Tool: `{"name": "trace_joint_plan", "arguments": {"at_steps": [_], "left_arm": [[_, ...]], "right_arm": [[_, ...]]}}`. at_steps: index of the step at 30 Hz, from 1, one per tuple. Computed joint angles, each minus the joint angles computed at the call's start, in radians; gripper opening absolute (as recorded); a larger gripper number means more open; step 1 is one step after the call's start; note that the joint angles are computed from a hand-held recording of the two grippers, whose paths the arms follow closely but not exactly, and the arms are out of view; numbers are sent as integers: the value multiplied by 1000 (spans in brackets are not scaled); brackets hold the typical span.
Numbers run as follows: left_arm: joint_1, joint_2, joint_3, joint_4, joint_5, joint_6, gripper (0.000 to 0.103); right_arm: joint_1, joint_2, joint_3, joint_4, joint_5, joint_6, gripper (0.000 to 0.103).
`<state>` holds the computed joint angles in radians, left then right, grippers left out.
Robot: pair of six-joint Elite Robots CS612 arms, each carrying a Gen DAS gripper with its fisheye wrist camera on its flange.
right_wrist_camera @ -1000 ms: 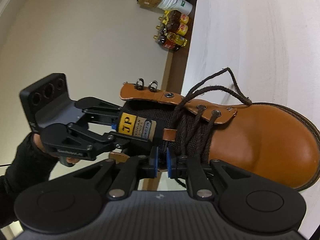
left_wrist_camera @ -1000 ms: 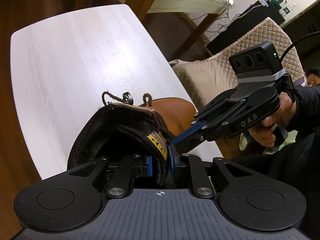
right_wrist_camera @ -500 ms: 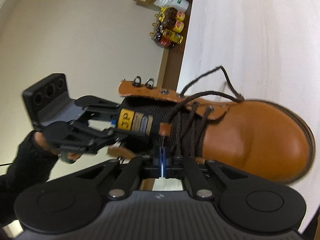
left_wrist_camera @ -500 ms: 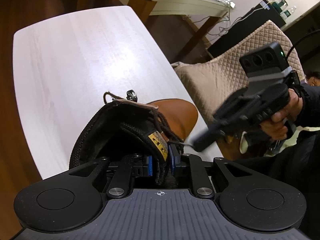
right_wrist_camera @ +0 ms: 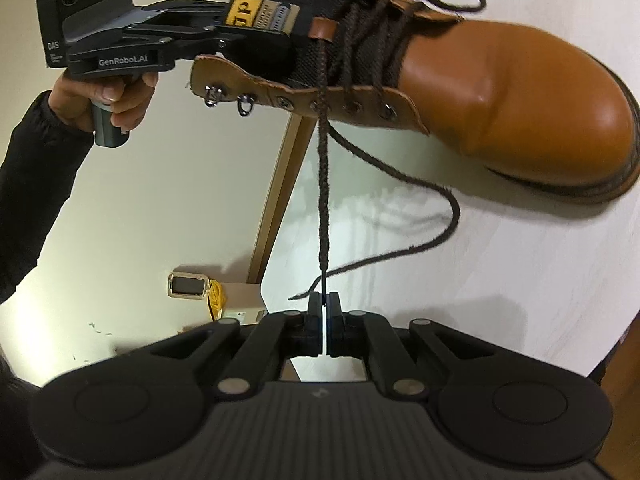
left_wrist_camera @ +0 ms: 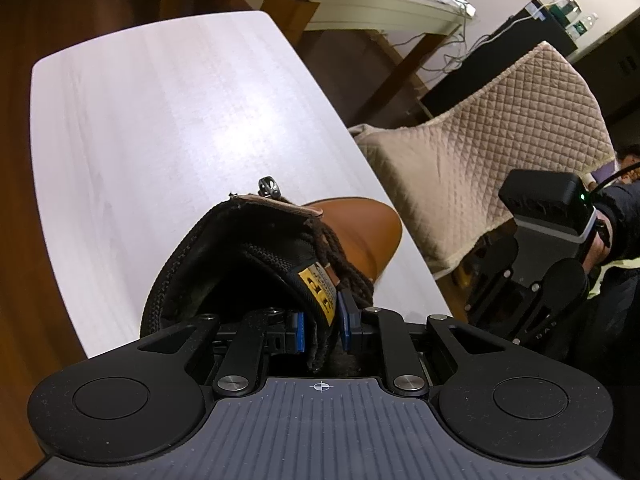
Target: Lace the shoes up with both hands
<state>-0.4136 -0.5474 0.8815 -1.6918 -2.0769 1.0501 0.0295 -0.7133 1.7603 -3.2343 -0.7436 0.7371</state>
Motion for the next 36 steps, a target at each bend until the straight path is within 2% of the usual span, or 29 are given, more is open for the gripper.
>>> {"name": "trace_joint_plan", "arguments": {"at_steps": [4, 6, 18, 21, 22, 24, 25, 29, 32, 34, 36], "left_arm": [[0, -7, 16, -22, -3, -15, 18], [1, -11, 24, -32, -5, -21, 18], [7, -37, 86, -121, -20, -78, 18], [10, -48, 101, -145, -17, -106, 19], [12, -56, 113, -164, -17, -118, 19], [17, -82, 149, -223, -14, -141, 19], [20, -96, 167, -251, -14, -154, 19], [33, -166, 263, -381, -36, -234, 19], [37, -220, 346, -443, -59, -285, 21], [32, -243, 396, -456, -46, -324, 23], [23, -251, 433, -461, -9, -362, 25]], "right_arm": [[-4, 11, 5, -73, 5, 79, 2], [-1, 8, 8, -76, 1, 85, 2], [8, 18, -3, -1, 71, 37, 2], [1, 45, -6, -140, 107, 184, 2], [-2, 58, -7, -218, 121, 258, 2], [-7, 81, -26, -313, 157, 345, 2], [-8, 85, -33, -328, 168, 354, 2], [-9, 101, -62, -319, 221, 338, 2], [-4, 121, -95, -306, 303, 326, 2], [6, 118, -104, -200, 357, 219, 2], [13, 114, -103, -143, 383, 160, 2]]}}
